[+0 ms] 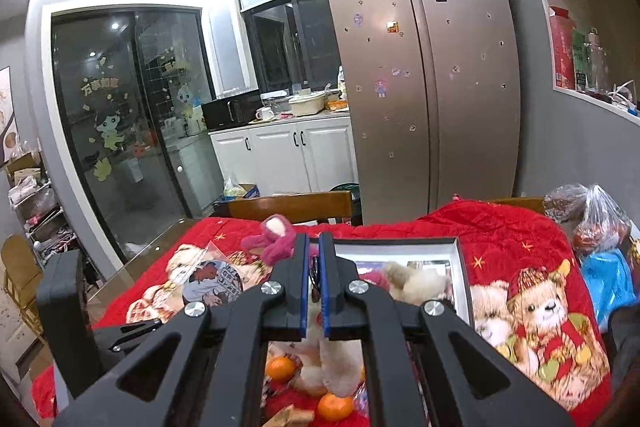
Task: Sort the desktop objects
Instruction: 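Carry the badge bag over the dark tray while the right tool carries the bunny there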
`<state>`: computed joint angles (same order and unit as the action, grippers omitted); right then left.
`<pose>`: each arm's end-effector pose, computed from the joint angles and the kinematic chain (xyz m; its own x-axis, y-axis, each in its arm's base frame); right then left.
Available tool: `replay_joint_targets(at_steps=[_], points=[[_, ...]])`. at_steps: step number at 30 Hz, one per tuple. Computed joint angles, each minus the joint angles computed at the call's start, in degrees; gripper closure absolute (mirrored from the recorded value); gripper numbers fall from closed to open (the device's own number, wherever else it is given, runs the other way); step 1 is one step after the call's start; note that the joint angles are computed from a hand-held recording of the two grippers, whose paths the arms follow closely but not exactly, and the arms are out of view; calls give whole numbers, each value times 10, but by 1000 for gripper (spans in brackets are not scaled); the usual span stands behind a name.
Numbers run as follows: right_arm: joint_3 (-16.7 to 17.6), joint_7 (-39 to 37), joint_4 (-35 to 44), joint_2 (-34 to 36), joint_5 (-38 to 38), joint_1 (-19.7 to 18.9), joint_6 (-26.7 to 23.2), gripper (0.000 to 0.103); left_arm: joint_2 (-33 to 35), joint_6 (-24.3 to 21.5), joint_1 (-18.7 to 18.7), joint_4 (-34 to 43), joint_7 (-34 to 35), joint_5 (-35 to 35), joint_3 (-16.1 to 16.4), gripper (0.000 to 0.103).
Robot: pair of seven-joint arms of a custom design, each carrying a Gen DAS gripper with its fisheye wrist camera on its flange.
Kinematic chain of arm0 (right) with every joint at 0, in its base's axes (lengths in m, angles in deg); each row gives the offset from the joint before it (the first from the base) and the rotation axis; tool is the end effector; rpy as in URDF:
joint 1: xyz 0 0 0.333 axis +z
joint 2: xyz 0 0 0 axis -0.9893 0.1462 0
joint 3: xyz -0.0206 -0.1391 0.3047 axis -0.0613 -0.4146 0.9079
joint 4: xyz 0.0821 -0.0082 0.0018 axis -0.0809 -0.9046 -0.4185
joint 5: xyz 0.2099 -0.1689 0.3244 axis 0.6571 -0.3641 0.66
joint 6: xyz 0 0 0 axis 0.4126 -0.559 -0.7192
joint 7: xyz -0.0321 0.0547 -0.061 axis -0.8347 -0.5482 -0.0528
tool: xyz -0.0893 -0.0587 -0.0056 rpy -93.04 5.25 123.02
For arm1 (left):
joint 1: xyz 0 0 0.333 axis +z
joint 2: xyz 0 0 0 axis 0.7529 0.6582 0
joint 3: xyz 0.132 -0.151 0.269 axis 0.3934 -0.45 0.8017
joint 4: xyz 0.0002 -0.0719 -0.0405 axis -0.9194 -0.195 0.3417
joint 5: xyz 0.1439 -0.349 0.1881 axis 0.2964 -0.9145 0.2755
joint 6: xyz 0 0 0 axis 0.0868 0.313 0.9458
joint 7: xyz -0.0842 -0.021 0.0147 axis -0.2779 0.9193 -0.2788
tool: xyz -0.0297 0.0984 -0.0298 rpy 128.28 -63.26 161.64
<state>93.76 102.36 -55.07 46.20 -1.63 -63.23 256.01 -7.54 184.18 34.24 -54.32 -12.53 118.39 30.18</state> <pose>0.6807 0.2355 0.4915 0.2586 -0.9490 -0.1803 -0.4488 0.0472 -0.8924 0.6899 -0.2919 0.4206 -0.2975 -0.9452 0.1347 -0.5495 0.0542 -0.8338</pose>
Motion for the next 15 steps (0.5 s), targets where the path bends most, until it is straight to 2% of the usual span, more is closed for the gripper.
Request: replay_joint_targets(at_steps=[2,5,10,13,15], points=[[-8,4,35,26,-5,0,-14,98,20,-15,6,32,14,-2,-11,97],[-37,18,85,62,-14,14,-34,98,48,-34,13,75,34,-13,-26,97],[-32,31,137,105,-20,-3,-55,98,87,-54,43,112,76,-50,-70,97],[-72,58,149,119,-35,24,-65,98,102,-59,56,120,92,-72,-85,97],[-86,72,157,127,-45,31,-74,98,110,-63,65,123,100,-87,-96,97]])
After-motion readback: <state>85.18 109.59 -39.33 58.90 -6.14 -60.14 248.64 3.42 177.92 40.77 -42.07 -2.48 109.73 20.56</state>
